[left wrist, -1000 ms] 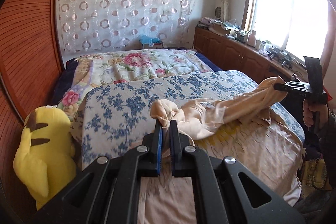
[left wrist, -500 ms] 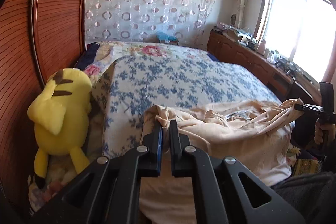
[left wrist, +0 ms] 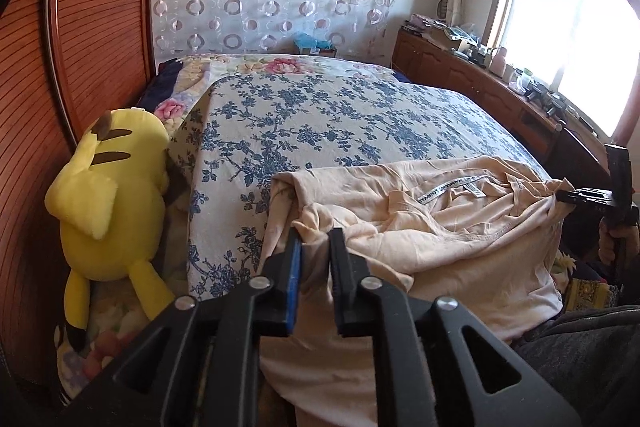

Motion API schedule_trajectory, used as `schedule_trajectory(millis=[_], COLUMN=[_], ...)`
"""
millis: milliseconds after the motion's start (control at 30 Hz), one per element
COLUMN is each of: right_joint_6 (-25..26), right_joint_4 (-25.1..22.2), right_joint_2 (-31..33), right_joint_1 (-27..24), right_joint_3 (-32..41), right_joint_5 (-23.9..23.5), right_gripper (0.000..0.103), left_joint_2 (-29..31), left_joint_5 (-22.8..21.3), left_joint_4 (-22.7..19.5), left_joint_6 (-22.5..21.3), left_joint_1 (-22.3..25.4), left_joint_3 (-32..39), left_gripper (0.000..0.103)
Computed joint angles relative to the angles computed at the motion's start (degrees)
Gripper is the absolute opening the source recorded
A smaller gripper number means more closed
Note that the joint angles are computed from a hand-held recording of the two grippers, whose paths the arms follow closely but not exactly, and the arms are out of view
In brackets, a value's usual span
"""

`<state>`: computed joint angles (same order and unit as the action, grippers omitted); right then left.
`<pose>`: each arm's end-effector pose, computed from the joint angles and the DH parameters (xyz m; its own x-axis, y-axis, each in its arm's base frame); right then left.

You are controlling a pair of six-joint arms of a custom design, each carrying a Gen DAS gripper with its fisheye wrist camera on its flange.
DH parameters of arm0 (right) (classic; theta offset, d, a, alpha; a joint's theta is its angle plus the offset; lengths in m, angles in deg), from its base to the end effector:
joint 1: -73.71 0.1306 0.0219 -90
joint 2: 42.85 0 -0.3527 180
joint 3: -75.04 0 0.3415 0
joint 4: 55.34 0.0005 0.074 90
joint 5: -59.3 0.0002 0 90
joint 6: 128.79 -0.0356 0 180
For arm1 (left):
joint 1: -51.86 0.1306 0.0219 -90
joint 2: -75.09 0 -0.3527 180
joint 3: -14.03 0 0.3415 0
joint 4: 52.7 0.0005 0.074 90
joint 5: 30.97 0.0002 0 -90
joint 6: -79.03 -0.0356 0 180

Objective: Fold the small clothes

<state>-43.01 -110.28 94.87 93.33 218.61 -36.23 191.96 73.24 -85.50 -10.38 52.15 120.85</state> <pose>0.6528 0.2358 0.3199 -0.7389 -0.1856 -0.6477 -0.3402 0.9326 0.1208 0.5970 -0.0062 0.3117 -0.6818 -0.0134 -0.7314 0.1680 0.9702 -0.1745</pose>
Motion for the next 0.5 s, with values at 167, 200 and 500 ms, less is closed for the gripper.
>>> schedule_trajectory(millis=[167, 200, 500], right_joint_6=[-0.49, -0.95, -1.33], right_joint_4=[0.43, 0.86, 3.42], right_joint_2=[-0.90, -1.32, -0.99], right_joint_1=[-0.10, -0.16, -1.58], right_joint_3=[-0.52, -0.88, 1.97], right_joint_5=[0.90, 1.60, 6.88], right_gripper=[0.014, 0.016, 0.050], left_joint_2=[-0.55, -0.65, 6.47], left_joint_5=[0.88, 0.96, 0.02], left_joint_4=[0.93, 1.18, -3.90], left_joint_6=[0.41, 0.33, -0.48], left_joint_1=[0.12, 0.10, -0.77], left_joint_3=[0.43, 0.56, 11.88], left_gripper=[0.037, 0.038, 0.055])
